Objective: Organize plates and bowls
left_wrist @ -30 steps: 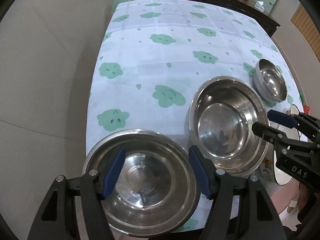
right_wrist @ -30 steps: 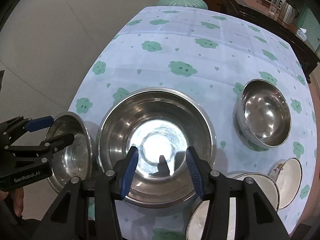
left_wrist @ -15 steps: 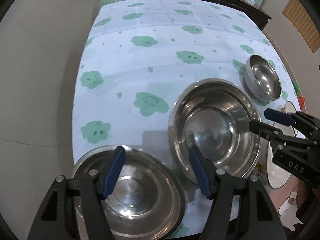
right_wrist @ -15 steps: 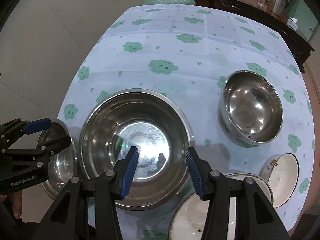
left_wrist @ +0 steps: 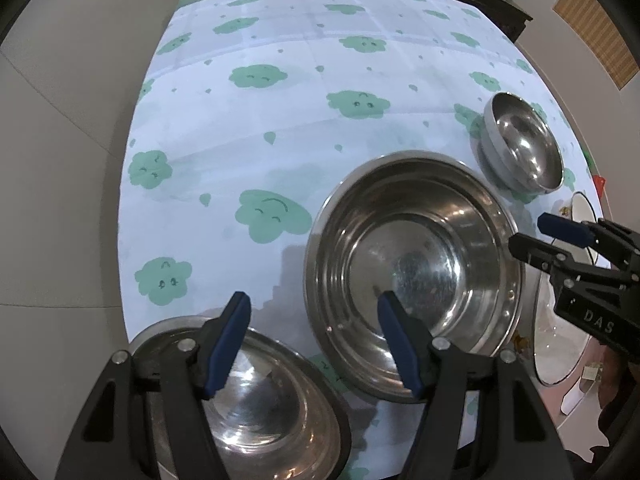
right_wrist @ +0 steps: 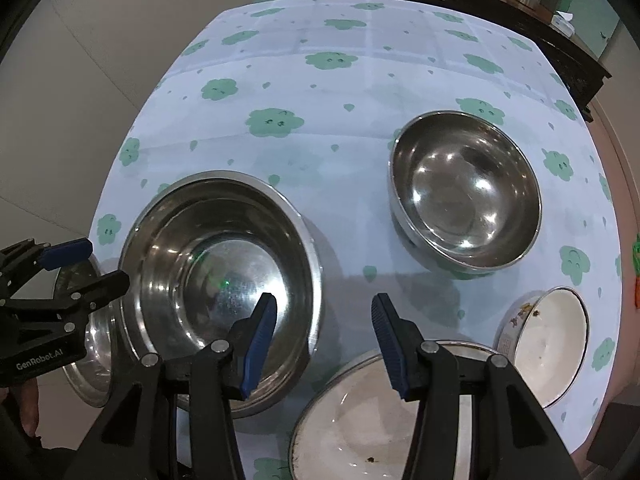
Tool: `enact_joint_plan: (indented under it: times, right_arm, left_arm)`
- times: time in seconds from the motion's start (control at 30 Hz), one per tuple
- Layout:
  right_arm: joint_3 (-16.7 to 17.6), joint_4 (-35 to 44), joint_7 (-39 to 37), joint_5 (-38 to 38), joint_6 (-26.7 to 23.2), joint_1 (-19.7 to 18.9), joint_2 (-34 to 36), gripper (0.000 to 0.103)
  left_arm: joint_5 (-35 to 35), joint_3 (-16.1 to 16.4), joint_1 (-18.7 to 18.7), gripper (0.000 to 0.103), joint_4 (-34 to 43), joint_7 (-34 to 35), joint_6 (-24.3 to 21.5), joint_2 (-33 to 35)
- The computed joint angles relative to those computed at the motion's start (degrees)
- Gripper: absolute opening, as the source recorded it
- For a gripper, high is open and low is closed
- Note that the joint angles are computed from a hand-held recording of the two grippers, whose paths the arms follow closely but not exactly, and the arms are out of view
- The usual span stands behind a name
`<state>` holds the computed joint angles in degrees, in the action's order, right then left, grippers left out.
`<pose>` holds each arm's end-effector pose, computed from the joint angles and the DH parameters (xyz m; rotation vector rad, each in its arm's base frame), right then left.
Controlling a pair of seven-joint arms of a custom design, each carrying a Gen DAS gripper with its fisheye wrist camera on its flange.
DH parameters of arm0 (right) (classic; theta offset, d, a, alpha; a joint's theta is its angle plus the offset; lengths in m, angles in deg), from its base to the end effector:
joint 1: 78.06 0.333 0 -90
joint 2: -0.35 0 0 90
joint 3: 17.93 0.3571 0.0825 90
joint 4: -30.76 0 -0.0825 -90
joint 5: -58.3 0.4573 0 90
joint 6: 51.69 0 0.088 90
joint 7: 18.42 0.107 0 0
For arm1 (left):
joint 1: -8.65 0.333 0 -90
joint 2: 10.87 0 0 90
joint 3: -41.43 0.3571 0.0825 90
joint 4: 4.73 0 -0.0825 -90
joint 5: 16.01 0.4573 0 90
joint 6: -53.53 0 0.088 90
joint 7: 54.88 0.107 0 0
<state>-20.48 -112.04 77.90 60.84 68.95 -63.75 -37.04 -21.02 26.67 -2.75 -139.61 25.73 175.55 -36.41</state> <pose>0.4157 0.0868 0.5445 -2.1216 1.9525 -0.1445 0.4355 -0.2285 0.5243 -1.8535 2.3653 -0.2580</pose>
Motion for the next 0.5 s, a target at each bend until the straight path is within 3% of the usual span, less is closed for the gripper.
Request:
enact_joint_plan:
  times: [0.47,0.5]
  right_arm:
    - [-0.3,0.1,-1.9,0.1,-0.7,-0.2,1.4,0.052]
    - [-0.3,0.1,-2.2,0.1,-0.9,-0.1,1.6,0.048]
  left_arm:
    - [1.5,-0.5,-0.2,0.067,1.0,-0.4,-1.1,2.6]
    - [1.5,-0.5,-0.3,0.067,1.0,-0.4,-1.2,2.7]
